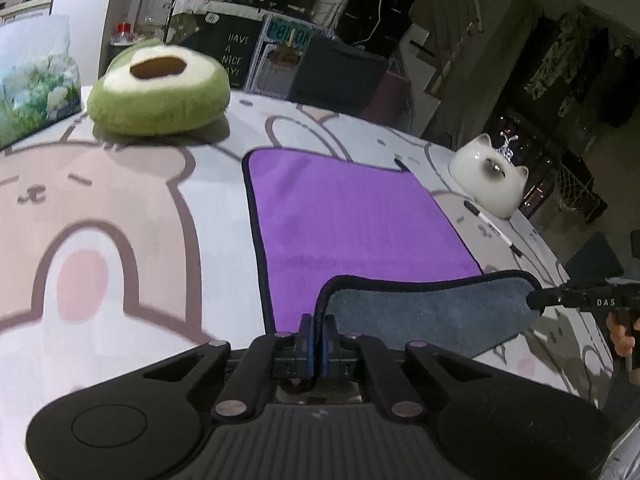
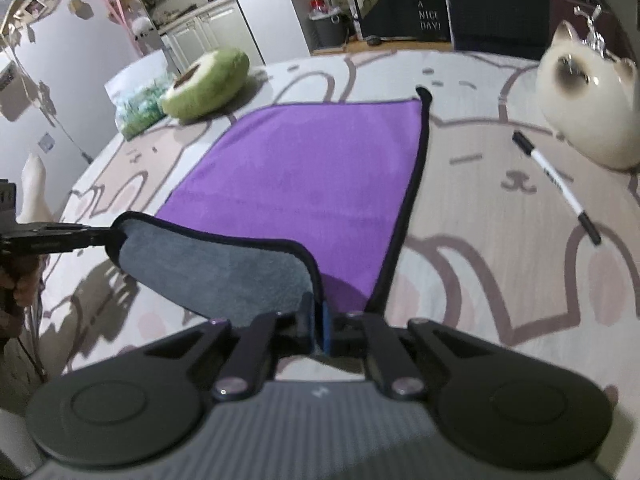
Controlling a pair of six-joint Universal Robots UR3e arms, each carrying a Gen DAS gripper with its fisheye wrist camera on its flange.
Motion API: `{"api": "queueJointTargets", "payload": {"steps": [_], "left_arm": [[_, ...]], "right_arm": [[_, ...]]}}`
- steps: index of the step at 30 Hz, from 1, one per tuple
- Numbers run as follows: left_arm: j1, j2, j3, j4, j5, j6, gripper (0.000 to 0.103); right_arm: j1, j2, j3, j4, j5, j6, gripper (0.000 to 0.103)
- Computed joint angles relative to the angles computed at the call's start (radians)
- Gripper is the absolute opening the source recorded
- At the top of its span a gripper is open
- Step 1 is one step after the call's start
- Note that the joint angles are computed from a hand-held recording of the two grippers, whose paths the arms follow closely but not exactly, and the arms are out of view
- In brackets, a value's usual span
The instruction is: Fold towel
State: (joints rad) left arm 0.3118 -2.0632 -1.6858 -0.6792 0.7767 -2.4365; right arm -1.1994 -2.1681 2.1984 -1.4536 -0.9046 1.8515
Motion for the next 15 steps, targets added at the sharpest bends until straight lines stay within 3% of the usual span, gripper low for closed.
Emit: {"api": "queueJointTargets", "payload": {"steps": [6,15], "left_arm": [[-0.047,-0.092,0.170,-0.010,0.003,-0.038,0.003],[-0.122,-0.268,0.465,-0.029,0.026,-0.114,0.003]], "right_arm": [[0.032,0.069,-0.004,-0.112,0.036,0.070,0.005],[0.143,0.259,-0.029,-0.435,0.079,0.265,0.005]]}}
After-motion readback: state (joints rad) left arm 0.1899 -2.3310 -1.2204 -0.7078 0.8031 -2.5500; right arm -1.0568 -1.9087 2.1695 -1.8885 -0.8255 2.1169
